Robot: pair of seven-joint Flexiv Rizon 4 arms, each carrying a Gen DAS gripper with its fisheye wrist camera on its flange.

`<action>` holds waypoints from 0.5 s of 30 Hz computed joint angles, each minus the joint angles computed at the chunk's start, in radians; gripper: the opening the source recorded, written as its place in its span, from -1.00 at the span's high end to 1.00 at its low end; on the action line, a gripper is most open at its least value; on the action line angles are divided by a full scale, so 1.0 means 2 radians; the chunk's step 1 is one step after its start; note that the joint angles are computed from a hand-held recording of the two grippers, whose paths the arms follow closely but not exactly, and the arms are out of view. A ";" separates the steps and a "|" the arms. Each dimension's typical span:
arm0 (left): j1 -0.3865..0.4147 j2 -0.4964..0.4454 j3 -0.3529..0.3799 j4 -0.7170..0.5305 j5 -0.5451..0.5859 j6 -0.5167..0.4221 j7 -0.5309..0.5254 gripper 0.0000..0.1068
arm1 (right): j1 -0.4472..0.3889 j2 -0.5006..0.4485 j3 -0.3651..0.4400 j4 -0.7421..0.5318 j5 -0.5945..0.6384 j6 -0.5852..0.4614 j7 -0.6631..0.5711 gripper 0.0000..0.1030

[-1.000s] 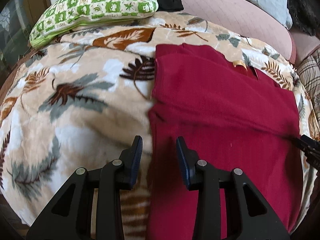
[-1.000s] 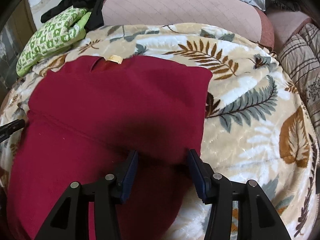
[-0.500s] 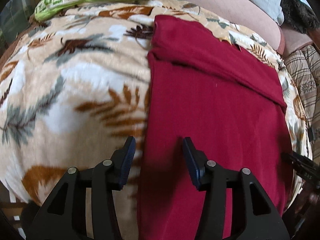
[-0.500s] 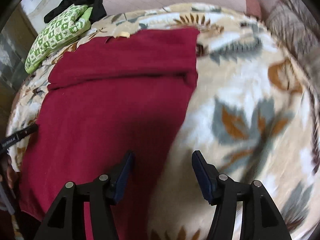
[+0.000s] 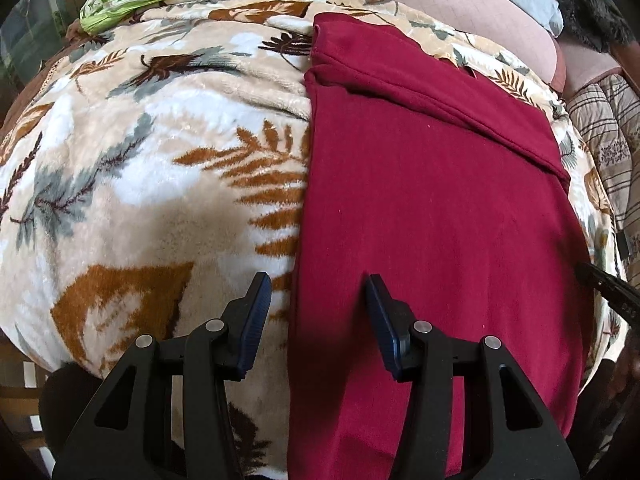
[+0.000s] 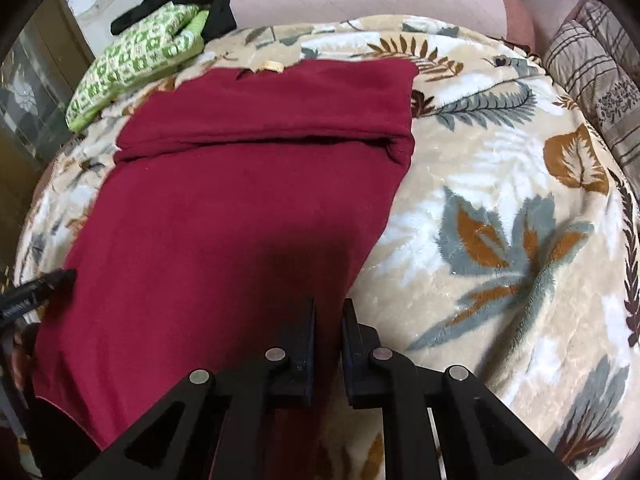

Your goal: Fold small clothes

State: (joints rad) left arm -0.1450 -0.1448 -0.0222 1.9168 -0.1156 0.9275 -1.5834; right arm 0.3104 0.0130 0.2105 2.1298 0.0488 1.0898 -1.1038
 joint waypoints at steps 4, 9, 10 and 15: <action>-0.001 0.008 0.000 0.009 -0.002 0.000 0.004 0.09 | 0.005 0.031 0.004 0.007 0.056 -0.022 -0.024 -0.17; 0.000 0.014 0.000 0.017 -0.009 -0.003 0.007 0.09 | 0.021 0.051 0.011 0.028 0.089 -0.044 -0.030 -0.17; 0.000 0.016 0.000 0.019 -0.007 -0.004 0.006 0.09 | 0.020 0.052 0.018 0.042 0.065 -0.024 -0.017 -0.14; 0.004 0.031 0.002 0.029 -0.014 -0.016 0.016 0.09 | 0.025 0.067 0.012 0.054 0.043 -0.013 -0.017 0.77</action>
State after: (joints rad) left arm -0.1378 -0.0836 -0.0174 1.9739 -0.1435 0.8950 -1.5511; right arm 0.3604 0.1475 0.2352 2.2370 0.1353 1.0631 -1.1380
